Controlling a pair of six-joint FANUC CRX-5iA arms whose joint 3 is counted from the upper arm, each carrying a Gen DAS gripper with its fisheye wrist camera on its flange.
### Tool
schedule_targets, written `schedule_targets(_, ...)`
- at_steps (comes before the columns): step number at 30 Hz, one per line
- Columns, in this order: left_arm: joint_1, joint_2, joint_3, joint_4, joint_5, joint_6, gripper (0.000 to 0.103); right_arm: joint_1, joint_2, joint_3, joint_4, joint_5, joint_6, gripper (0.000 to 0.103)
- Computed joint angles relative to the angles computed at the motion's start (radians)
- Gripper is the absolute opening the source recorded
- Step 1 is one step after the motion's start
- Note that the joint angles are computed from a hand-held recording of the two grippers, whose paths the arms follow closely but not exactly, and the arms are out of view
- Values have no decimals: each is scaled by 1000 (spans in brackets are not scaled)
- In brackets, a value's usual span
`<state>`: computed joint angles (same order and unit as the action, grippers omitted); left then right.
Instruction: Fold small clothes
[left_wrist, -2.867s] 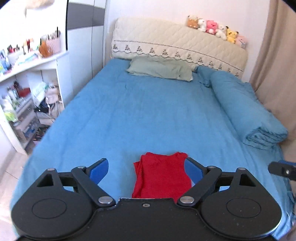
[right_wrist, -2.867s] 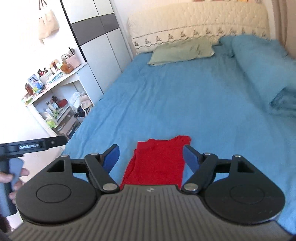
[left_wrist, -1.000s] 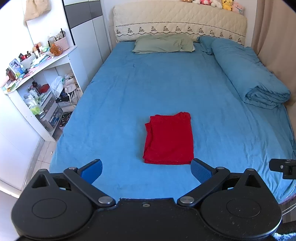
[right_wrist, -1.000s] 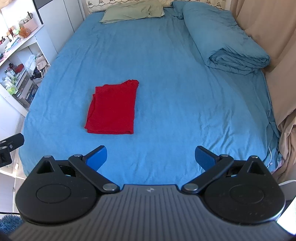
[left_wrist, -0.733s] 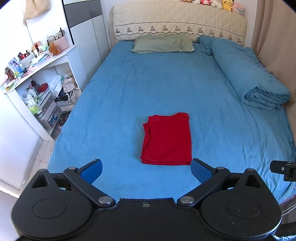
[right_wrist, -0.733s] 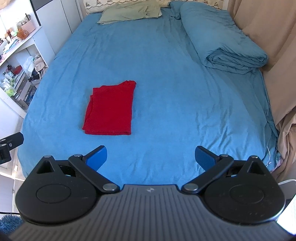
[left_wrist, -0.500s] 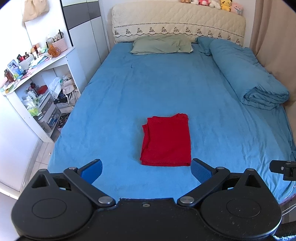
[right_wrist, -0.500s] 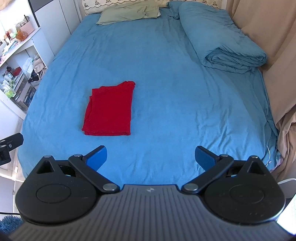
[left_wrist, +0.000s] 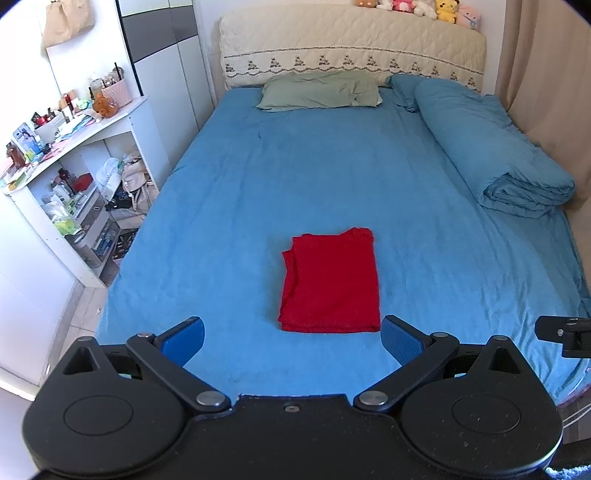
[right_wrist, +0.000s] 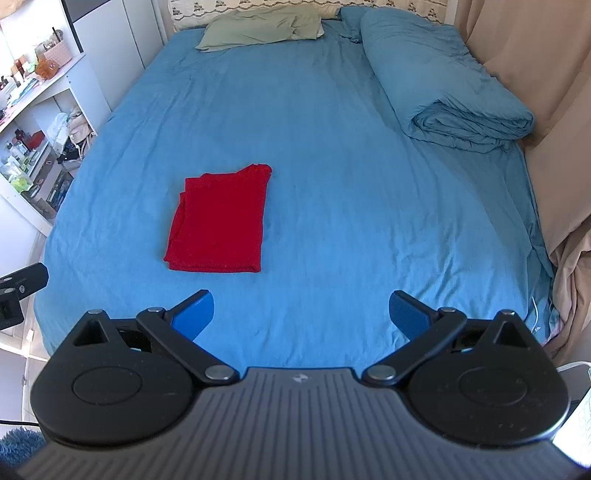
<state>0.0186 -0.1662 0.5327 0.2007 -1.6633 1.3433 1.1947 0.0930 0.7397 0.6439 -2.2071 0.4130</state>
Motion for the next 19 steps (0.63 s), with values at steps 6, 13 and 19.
schedule_targets(6, 21, -14, -20, 24, 28, -36, 103, -2, 1, 1, 1, 1, -1, 103)
schedule_targets(13, 29, -22, -35, 44, 55, -47, 103, -1, 4, 4, 2, -1, -3, 103)
schedule_targets(19, 26, -30, -43, 35, 75, -37, 103, -6, 7, 8, 3, -1, 4, 103)
